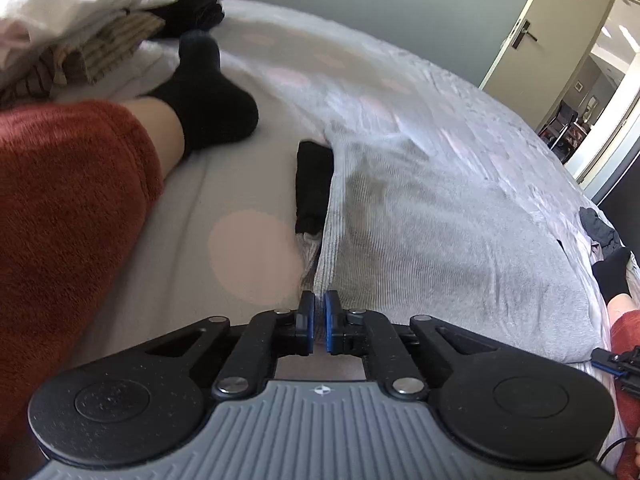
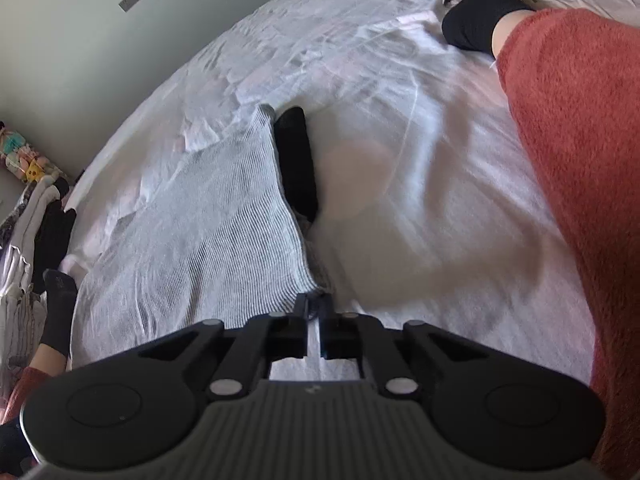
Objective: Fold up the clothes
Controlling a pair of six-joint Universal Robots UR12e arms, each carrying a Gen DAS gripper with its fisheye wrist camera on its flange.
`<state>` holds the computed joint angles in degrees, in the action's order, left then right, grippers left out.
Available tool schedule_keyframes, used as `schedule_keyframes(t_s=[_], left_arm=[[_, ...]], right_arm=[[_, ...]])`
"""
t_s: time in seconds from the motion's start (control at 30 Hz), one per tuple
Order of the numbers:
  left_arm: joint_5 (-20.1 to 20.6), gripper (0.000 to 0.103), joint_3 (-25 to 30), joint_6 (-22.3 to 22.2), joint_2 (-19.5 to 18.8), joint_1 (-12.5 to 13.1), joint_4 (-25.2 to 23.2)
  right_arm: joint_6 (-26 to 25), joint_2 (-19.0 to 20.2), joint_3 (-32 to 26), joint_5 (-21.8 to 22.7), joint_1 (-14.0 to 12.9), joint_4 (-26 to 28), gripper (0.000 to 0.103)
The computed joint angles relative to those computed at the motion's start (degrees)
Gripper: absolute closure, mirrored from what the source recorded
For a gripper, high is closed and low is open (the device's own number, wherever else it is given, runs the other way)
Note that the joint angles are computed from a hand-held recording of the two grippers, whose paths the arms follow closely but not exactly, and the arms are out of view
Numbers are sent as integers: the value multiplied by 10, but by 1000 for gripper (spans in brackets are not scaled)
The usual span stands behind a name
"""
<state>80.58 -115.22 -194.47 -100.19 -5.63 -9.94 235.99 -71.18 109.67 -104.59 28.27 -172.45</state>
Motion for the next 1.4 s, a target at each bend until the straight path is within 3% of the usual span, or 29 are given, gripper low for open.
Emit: schedule_keyframes(t_s=[0.13, 0.2, 0.33, 0.43, 0.5, 0.6, 0.67, 0.8, 0.9, 1.07, 1.2, 1.3, 1.4], left_arm=[[34, 98, 2, 8, 5, -9, -12], [48, 98, 10, 16, 3, -13, -48], [66, 97, 22, 33, -3, -20, -91], [84, 90, 21, 49, -2, -27, -87], [84, 86, 18, 49, 0, -26, -79], [67, 81, 11, 34, 3, -18, -53], [61, 75, 5, 23, 4, -15, -27], [73, 41, -3, 14, 3, -16, 22], [80, 38, -4, 14, 0, -17, 44], [136, 29, 10, 41, -17, -33, 40], [169, 29, 24, 54, -31, -43, 13], [152, 29, 27, 42, -32, -39, -16], [153, 27, 23, 42, -33, -40, -12]], right_arm=[[-18, -3, -2, -52, 13, 8, 103], [-9, -6, -12, -73, 15, 65, 103], [24, -8, -10, -29, 1, 102, 103], [12, -5, -16, -37, 5, 116, 100], [-2, -4, -19, -35, 7, 119, 90], [-28, 0, -20, -22, 7, 103, 60], [-50, 4, -27, -25, 11, 108, 53], [-89, 10, -42, -43, 22, 130, 42], [-84, 11, -45, -75, 30, 135, 41], [-65, 13, -57, -127, 38, 182, 41], [-68, 18, -66, -130, 37, 214, 23], [-83, 23, -71, -126, 37, 223, 12], [-88, 26, -73, -110, 35, 225, 0]])
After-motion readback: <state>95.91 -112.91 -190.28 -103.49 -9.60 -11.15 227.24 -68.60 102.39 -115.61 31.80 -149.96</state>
